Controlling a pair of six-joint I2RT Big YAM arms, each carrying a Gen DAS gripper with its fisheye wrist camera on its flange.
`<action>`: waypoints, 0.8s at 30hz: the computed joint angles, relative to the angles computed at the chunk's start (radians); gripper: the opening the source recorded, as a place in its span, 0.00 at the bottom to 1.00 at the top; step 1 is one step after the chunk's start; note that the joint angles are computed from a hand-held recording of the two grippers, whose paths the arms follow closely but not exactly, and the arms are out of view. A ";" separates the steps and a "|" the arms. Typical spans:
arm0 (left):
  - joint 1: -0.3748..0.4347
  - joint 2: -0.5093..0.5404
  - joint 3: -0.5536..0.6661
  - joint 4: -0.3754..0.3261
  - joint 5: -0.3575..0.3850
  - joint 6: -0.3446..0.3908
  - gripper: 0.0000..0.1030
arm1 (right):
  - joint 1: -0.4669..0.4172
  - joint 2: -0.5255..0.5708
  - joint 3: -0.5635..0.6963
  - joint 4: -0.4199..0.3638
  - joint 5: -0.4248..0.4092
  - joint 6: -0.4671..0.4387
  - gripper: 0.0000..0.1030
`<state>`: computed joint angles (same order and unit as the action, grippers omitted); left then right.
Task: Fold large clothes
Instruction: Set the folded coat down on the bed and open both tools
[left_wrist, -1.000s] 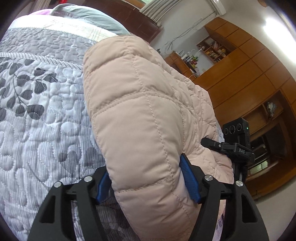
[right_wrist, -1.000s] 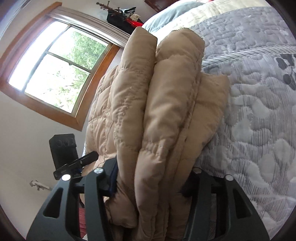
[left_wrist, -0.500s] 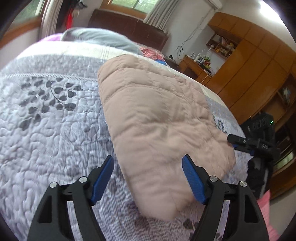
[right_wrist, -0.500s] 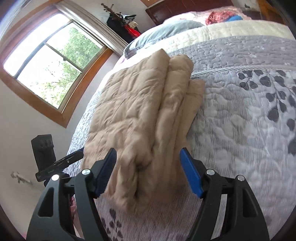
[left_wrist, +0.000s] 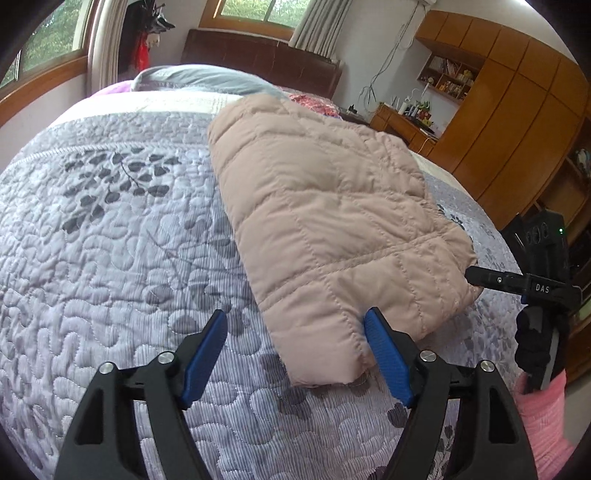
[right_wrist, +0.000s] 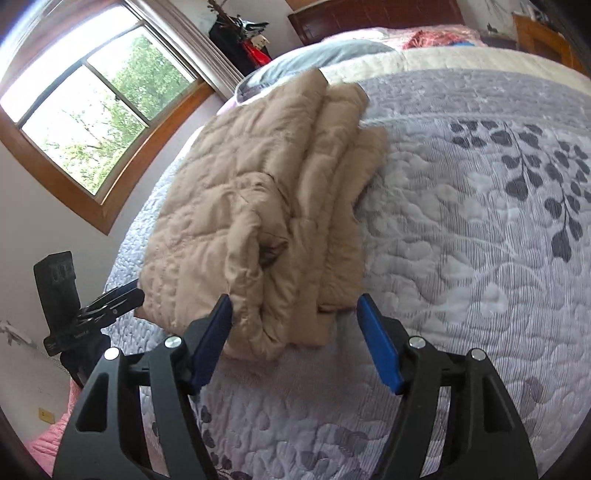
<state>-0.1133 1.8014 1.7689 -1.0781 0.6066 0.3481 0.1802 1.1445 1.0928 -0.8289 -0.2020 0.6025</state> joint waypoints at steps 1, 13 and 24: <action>-0.001 -0.005 -0.008 0.000 -0.001 0.003 0.75 | 0.001 0.001 -0.004 -0.003 0.004 0.001 0.66; -0.010 -0.015 -0.049 0.047 -0.027 0.021 0.76 | -0.023 0.018 -0.061 0.047 -0.039 0.026 0.67; -0.016 0.007 -0.047 0.050 -0.037 0.009 0.77 | 0.024 0.025 -0.068 0.068 0.074 0.025 0.68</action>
